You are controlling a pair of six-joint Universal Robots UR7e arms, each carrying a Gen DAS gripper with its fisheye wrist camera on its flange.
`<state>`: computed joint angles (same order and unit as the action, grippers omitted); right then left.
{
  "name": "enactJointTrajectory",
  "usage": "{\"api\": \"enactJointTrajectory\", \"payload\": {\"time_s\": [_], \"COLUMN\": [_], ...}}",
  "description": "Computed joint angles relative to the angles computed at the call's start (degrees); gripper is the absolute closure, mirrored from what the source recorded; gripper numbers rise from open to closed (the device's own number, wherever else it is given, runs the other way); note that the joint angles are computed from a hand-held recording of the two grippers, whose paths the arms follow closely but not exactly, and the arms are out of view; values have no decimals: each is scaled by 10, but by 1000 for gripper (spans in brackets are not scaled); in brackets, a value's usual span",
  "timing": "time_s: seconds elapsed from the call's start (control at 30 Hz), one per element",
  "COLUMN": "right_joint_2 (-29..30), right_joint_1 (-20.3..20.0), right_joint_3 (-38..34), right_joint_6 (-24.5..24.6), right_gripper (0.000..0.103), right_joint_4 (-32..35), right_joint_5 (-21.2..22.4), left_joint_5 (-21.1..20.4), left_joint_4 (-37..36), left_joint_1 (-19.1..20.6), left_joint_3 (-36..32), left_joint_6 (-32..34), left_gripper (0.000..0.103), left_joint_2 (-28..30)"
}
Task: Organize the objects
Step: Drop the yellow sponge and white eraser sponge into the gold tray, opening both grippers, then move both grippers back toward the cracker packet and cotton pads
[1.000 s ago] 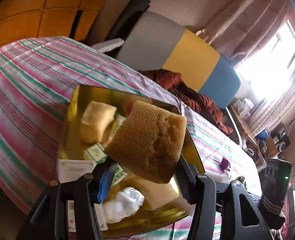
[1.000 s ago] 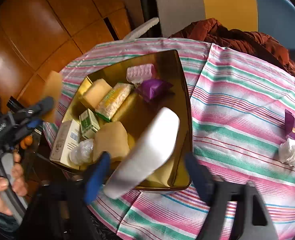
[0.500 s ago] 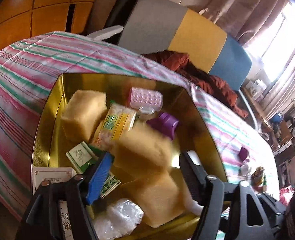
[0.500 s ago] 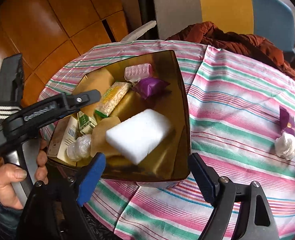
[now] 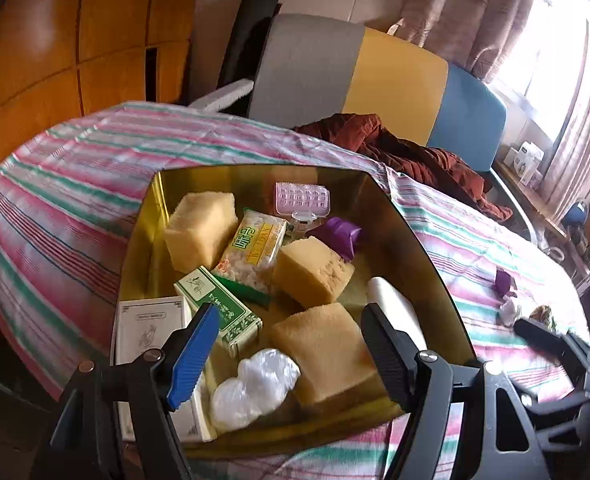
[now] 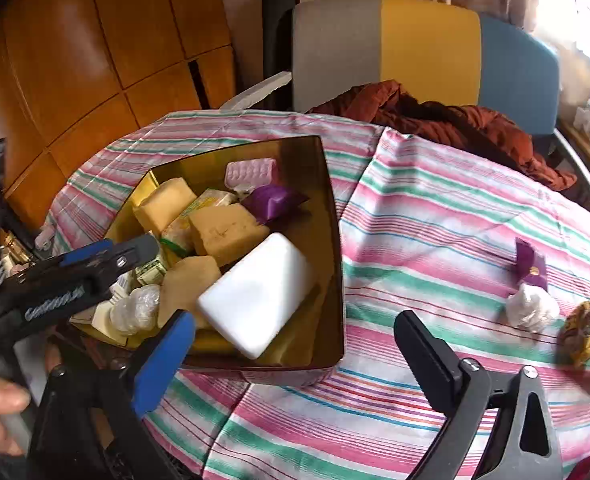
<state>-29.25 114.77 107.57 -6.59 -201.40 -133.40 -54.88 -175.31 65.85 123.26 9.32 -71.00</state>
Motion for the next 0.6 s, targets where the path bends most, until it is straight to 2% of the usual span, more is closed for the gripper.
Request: {"api": "enactJointTrajectory", "payload": {"time_s": [0.1, 0.6], "right_joint_2": [6, -12], "right_joint_1": [6, 2], "right_joint_3": [0, 35], "right_joint_6": [-15, -13], "right_gripper": [1, 0], "right_joint_4": [-24, -78], "right_joint_5": [-22, -57], "left_joint_5": [32, 40], "left_joint_4": [-30, -20], "left_joint_1": [-21, -49], "left_joint_3": [20, 52], "left_joint_6": [26, 33], "left_gripper": [28, 28], "left_joint_2": [-1, -14]}}
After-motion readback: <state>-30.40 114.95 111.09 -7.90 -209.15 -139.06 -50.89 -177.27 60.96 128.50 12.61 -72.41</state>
